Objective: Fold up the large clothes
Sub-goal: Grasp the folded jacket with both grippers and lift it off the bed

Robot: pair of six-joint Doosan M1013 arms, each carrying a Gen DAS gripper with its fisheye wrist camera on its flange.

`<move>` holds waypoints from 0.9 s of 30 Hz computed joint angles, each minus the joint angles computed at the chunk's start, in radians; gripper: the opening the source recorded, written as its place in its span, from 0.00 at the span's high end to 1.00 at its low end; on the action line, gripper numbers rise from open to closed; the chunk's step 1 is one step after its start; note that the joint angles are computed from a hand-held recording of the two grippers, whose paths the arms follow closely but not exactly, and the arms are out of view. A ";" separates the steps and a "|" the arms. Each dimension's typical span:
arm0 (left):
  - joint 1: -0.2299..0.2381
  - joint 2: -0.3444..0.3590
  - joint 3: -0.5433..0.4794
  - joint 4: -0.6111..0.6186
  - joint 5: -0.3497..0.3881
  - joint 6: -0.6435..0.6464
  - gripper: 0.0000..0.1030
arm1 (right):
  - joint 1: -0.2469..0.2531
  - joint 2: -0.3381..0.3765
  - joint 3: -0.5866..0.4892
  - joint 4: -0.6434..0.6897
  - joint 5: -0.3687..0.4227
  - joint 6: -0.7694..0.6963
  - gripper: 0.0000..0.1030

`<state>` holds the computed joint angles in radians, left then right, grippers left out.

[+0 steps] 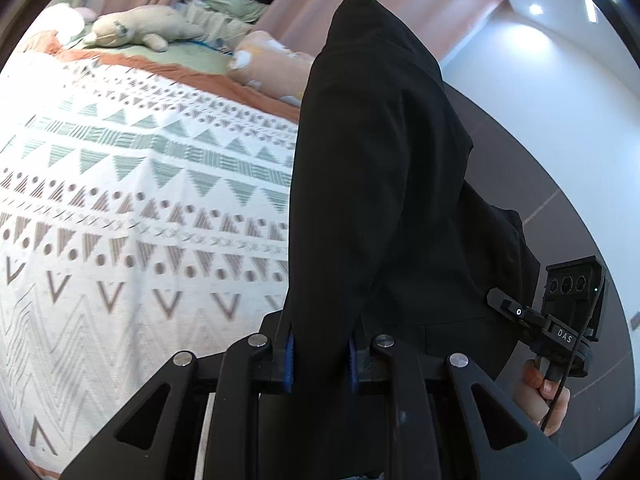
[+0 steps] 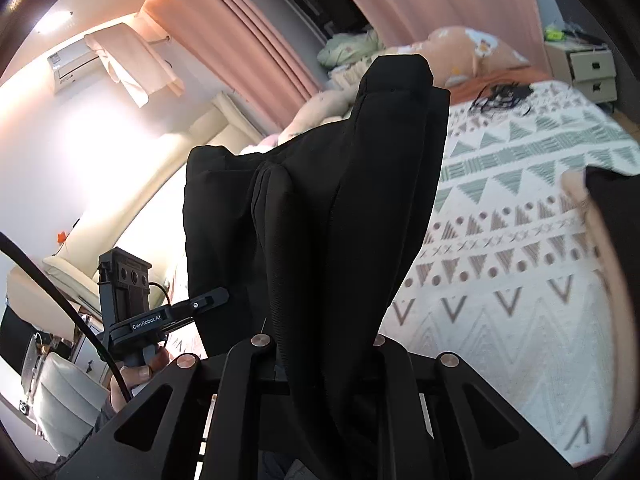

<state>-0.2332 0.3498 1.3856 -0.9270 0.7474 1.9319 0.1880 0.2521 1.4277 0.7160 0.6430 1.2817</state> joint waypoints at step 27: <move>-0.243 0.162 -0.345 -0.051 0.114 -0.036 0.81 | -0.202 -0.273 0.126 -0.285 0.014 0.149 0.89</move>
<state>-0.4762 0.5115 1.0408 -0.9778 0.8612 1.8959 -0.0144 -0.0212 1.5538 0.4314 0.6575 1.4310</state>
